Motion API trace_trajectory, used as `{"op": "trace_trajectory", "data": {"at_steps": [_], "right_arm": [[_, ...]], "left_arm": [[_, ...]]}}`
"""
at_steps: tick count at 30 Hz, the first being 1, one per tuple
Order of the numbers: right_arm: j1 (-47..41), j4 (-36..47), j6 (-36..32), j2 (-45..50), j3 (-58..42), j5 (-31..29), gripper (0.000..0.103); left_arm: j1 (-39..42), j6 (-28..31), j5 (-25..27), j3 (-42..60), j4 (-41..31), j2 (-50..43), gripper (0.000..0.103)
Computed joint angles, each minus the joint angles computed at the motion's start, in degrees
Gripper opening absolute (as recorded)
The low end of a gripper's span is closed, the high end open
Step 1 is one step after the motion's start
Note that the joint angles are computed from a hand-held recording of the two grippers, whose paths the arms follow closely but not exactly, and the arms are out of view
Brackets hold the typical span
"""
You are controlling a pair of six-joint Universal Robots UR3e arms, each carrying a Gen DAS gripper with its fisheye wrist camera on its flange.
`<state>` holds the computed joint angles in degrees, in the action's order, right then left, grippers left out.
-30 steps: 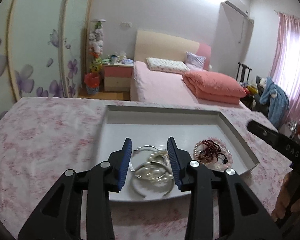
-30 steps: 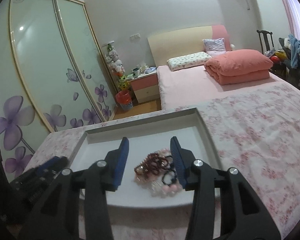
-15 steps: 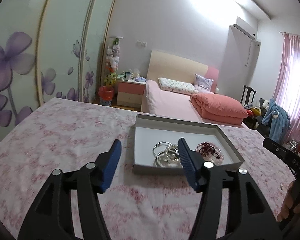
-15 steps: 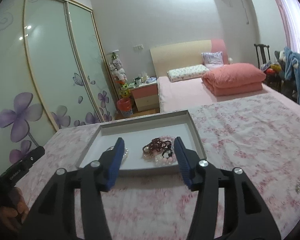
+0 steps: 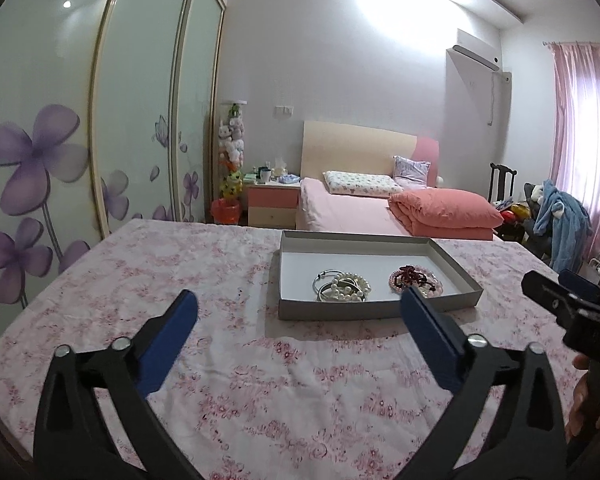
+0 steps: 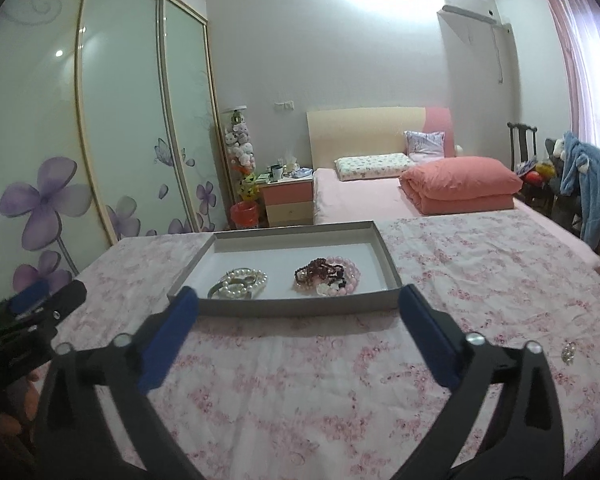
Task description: Organize jewelry
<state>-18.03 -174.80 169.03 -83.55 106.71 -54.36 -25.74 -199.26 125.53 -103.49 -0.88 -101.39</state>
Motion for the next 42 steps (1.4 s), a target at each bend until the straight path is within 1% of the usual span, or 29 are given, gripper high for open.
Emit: {"op": "trace_trajectory", "data": {"at_steps": [3, 7, 10, 14, 22, 42], "right_arm": [[0.1, -3.7, 0.0, -0.6, 3.0, -1.0, 0.099], [-1.0, -6.3, 0.7, -1.0, 5.6, 0.8, 0.099], [-0.8, -9.2, 0.8, -1.0, 7.2, 0.4, 0.099], [-0.9, -12.2, 0.3, -1.0, 8.8, 1.0, 0.099], [-1.1, -12.1, 0.4, -0.7, 9.2, 1.2, 0.099], [-1.5, -11.8, 0.4, -1.2, 9.8, 1.4, 0.099]], "left_arm": [[-0.2, -0.2, 0.6, -0.8, 0.7, 0.0, 0.101], [-0.9, 0.0, 2.0, -1.5, 1.8, -0.5, 0.101], [-1.7, 0.4, 3.4, -2.2, 3.2, -1.0, 0.101], [-1.8, 0.3, 3.6, -2.4, 3.4, -1.1, 0.101], [-1.8, 1.1, 3.5, -2.5, 4.1, -1.4, 0.101], [-2.1, 0.9, 3.5, -1.7, 3.2, -1.9, 0.101]]}}
